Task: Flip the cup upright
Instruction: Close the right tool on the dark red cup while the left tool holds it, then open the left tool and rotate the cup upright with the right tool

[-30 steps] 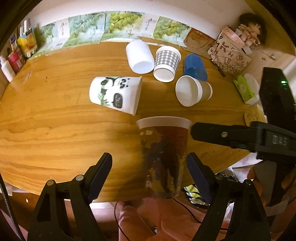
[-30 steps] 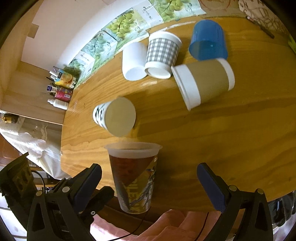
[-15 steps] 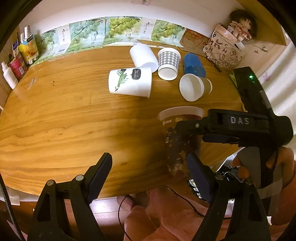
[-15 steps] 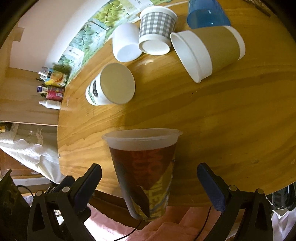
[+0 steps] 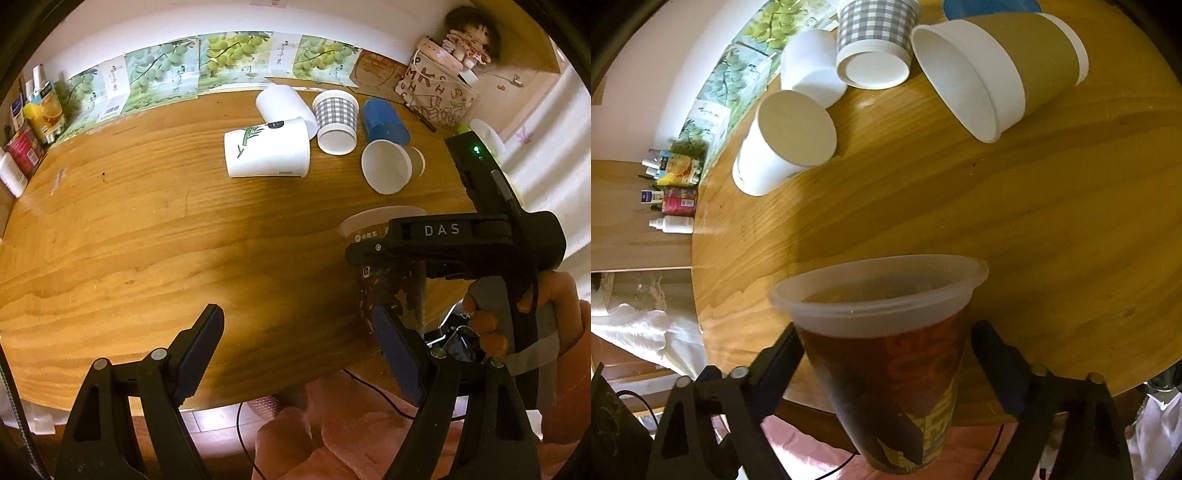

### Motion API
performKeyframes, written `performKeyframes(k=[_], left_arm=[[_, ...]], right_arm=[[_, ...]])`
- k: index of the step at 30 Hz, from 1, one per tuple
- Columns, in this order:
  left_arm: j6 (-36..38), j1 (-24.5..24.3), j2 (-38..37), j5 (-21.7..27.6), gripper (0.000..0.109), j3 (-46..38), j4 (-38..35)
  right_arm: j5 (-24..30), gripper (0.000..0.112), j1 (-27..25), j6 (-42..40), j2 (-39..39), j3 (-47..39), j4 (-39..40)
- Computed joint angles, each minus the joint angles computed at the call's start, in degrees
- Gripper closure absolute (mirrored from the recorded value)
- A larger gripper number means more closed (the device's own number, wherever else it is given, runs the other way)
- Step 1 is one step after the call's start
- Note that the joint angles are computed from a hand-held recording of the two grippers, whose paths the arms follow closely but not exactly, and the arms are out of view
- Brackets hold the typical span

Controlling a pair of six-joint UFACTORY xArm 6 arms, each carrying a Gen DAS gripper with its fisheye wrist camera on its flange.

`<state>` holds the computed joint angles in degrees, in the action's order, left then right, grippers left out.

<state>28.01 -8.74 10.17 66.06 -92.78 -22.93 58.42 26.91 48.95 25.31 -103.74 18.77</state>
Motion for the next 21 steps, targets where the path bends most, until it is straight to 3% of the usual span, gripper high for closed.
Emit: performKeyframes(k=[3, 8, 14, 21], left_arm=[[1.38, 0.31, 0.49, 0.59, 0.023, -0.68, -0.26], [2.81, 0.57, 0.54, 0.90, 0.023, -0.82, -0.31], [3.83, 0.59, -0.30, 0.41, 0.023, 0.07, -0.41], [5.20, 0.79, -2.67, -0.95, 0.023, 2.34, -1.23]], right_arm=[[-0.40, 0.037, 0.12, 0.74, -0.16, 0.32, -0.79], [-4.02, 0.038, 0.24, -0.18, -1.69, 3.49, -0.13], [-6.94, 0.039, 1.62, 2.92, -3.63, 5.78, -6.90], [-8.60, 0.039, 4.09, 9.20, -4.98, 5.50, -22.08]])
